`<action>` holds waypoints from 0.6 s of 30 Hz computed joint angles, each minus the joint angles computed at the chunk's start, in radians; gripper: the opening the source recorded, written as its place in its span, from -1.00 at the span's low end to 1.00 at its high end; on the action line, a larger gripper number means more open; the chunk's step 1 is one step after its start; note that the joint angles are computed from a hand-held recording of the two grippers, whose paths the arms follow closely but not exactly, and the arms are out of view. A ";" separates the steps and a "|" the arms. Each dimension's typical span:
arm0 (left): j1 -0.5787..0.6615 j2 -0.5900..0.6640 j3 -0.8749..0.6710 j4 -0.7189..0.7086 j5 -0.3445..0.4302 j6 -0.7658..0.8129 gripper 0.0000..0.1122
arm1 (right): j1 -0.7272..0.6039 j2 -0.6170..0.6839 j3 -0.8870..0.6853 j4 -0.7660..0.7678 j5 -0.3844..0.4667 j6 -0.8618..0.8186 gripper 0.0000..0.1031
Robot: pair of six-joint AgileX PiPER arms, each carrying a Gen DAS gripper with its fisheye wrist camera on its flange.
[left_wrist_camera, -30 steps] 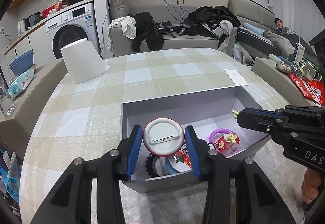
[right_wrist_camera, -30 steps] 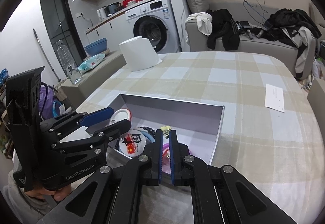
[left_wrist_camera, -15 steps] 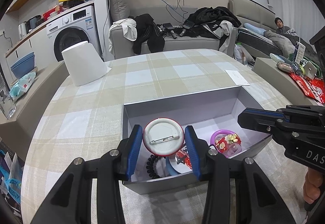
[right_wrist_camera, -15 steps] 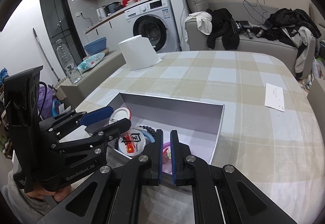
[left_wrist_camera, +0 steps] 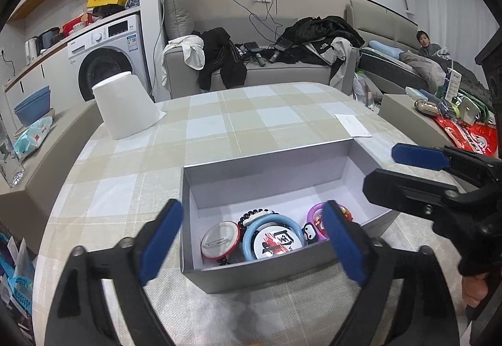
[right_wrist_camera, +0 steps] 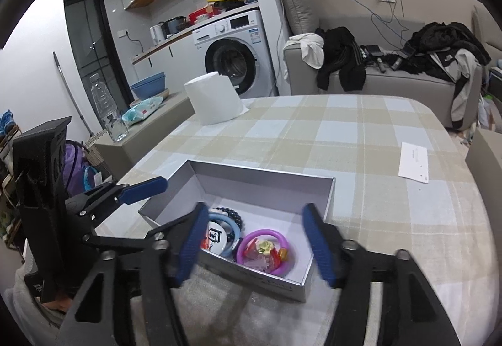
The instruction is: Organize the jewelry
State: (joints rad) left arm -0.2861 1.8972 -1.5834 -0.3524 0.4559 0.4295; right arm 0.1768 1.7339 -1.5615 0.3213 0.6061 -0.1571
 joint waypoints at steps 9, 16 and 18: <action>0.051 -0.087 0.146 -0.203 -0.058 0.155 0.82 | -0.018 -0.100 0.146 0.083 -0.095 -0.113 1.00; 0.058 -0.141 0.264 -0.225 -0.202 0.140 0.82 | 0.001 -0.166 0.275 0.159 -0.222 -0.251 1.00; 0.058 -0.139 0.272 -0.250 -0.223 0.165 0.82 | 0.016 -0.185 0.319 0.172 -0.287 -0.297 1.00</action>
State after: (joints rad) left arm -0.2278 1.7585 -1.3114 -0.6027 0.2324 0.5944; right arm 0.1927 1.5484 -1.2430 0.4936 0.3189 -0.4546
